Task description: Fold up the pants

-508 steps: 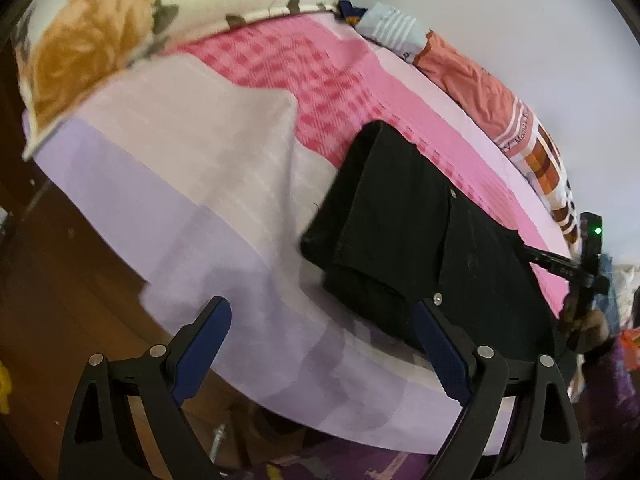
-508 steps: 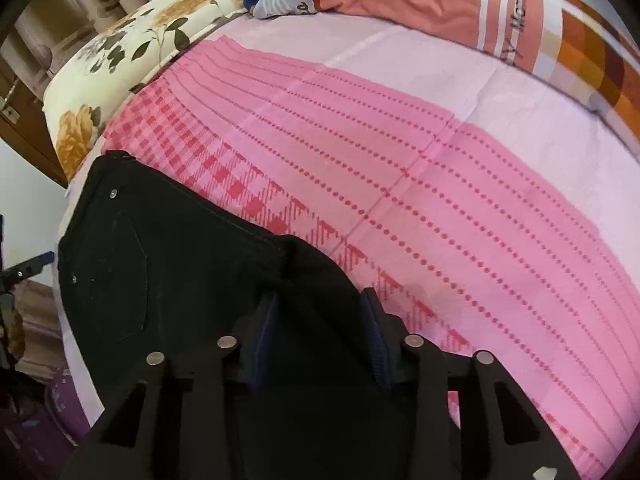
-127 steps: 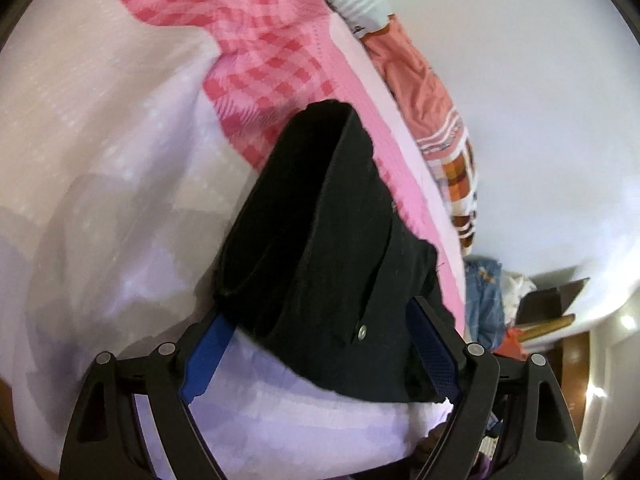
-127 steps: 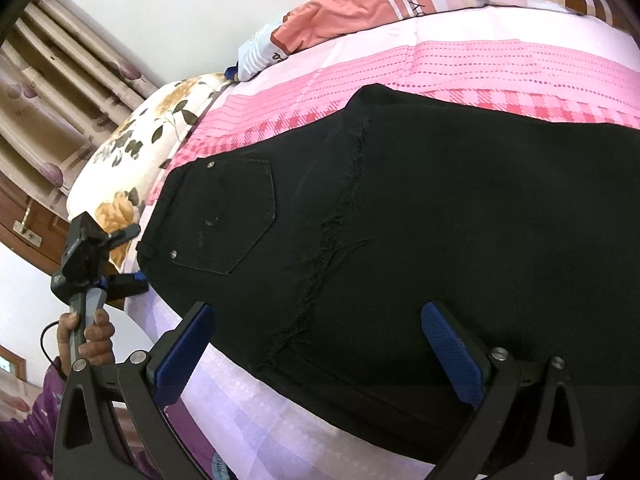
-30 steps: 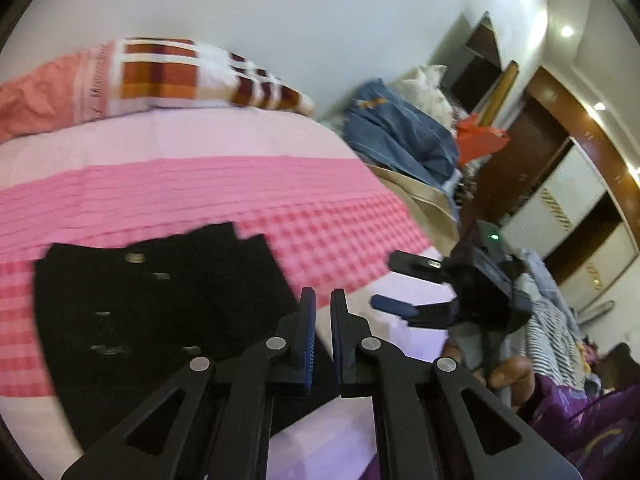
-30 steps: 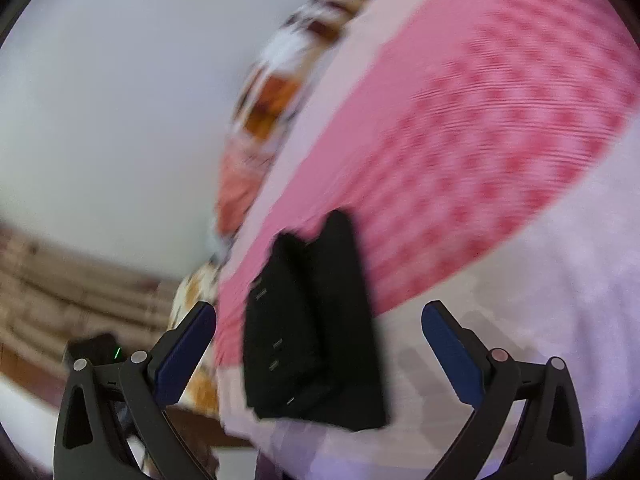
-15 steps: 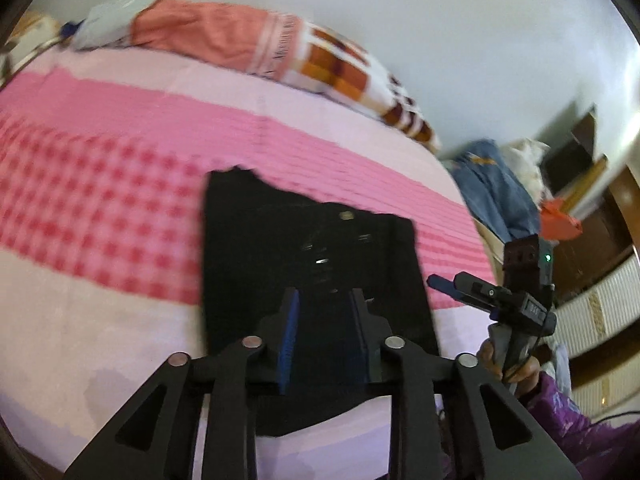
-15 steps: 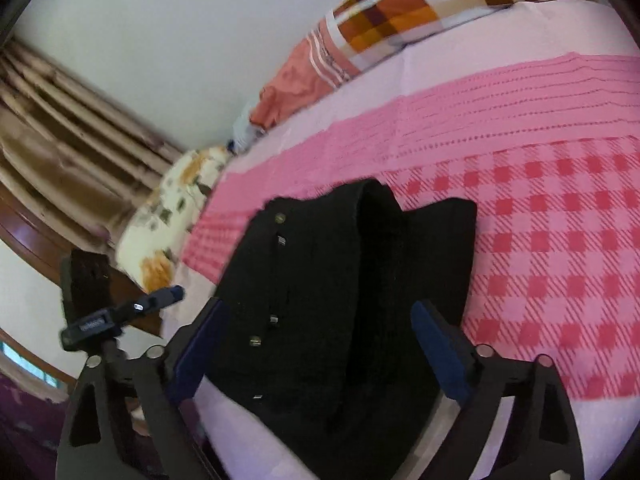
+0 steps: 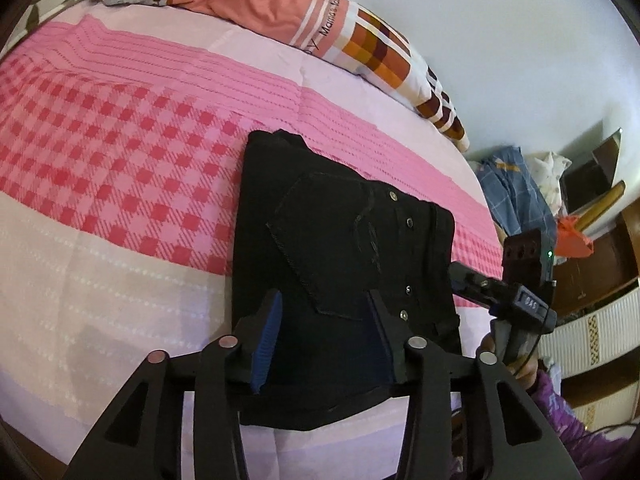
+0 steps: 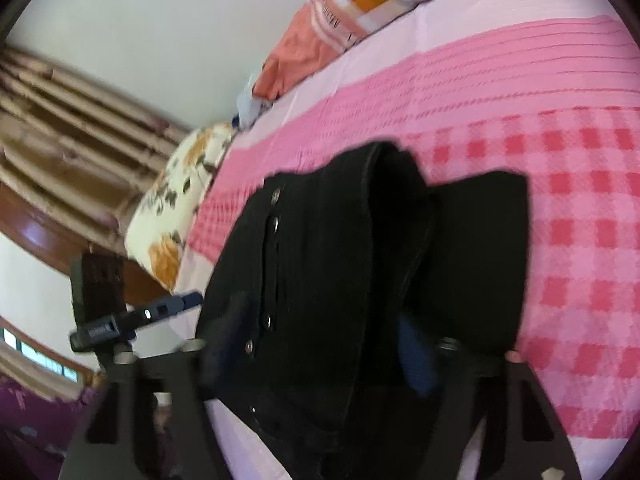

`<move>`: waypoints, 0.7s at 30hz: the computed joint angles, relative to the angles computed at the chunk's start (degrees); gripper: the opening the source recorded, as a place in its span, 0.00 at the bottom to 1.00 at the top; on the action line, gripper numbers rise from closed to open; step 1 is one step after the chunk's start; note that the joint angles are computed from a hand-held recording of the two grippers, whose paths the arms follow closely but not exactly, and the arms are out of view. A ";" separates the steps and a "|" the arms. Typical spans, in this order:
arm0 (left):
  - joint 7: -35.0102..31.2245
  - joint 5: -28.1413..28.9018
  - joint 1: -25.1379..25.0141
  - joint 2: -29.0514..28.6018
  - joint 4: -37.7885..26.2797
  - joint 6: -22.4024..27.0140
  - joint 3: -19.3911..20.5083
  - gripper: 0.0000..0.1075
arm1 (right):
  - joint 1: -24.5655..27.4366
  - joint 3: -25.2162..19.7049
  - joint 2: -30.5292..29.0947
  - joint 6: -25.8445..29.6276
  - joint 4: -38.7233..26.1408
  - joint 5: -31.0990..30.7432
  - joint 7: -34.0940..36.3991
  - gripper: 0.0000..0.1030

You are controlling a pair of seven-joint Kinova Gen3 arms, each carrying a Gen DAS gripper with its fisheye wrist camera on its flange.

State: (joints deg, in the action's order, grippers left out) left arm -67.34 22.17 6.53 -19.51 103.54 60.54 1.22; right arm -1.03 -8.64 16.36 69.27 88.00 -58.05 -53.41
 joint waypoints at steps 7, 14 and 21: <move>-0.19 0.48 -0.12 1.27 -0.23 0.56 -0.38 0.46 | 1.15 0.37 3.62 3.89 -3.15 0.56 -4.18 0.28; 0.07 1.75 -0.82 1.81 0.33 0.67 -1.04 0.49 | 2.07 -1.15 9.82 11.22 -10.97 1.83 -15.13 0.27; 0.85 0.46 -1.01 2.25 -0.63 1.61 -0.11 0.52 | 0.77 -1.55 6.08 6.55 -8.22 3.57 -18.08 0.15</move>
